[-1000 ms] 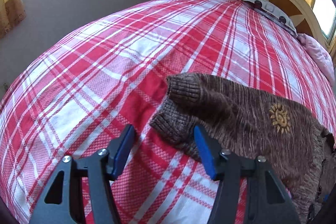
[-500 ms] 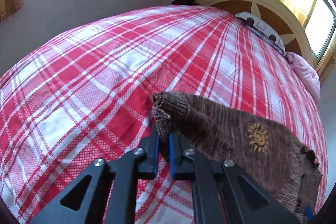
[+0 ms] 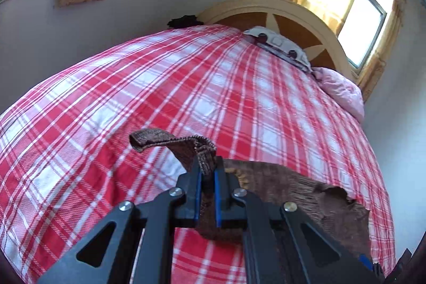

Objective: Fold small clothes
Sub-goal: 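Fold the held sleeve across the sweater body with the left gripper and release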

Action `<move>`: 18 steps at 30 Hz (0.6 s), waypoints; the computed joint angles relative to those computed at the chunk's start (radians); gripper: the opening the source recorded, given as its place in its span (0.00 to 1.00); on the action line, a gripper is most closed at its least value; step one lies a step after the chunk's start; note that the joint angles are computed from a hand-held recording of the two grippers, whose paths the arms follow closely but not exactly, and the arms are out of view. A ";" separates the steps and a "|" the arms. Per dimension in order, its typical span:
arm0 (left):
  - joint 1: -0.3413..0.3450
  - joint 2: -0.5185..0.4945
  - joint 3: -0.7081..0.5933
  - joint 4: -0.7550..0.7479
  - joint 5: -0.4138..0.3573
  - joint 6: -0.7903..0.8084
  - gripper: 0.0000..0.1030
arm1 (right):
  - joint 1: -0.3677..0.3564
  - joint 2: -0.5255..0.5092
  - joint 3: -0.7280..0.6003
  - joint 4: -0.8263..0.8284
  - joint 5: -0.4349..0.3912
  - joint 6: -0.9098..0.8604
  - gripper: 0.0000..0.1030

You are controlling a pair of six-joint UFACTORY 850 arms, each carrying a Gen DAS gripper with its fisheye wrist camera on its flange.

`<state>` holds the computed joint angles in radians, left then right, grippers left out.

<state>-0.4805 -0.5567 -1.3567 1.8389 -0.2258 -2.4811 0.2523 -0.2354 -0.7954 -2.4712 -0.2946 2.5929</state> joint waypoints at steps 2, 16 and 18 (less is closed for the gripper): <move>-0.016 -0.004 -0.018 0.001 0.012 -0.004 0.08 | -0.016 0.045 0.037 -0.049 -0.004 0.041 0.89; -0.147 -0.138 -0.297 -0.413 0.047 0.438 0.08 | -0.137 0.275 0.306 -0.420 -0.079 0.375 0.89; -0.167 -0.171 -0.350 -0.521 0.050 0.546 0.08 | -0.155 0.289 0.324 -0.463 -0.085 0.414 0.89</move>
<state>-0.6478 -0.7272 -1.7067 1.3181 -0.1762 -1.9347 0.0972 0.0539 -0.4716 -2.9340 -0.3796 3.0071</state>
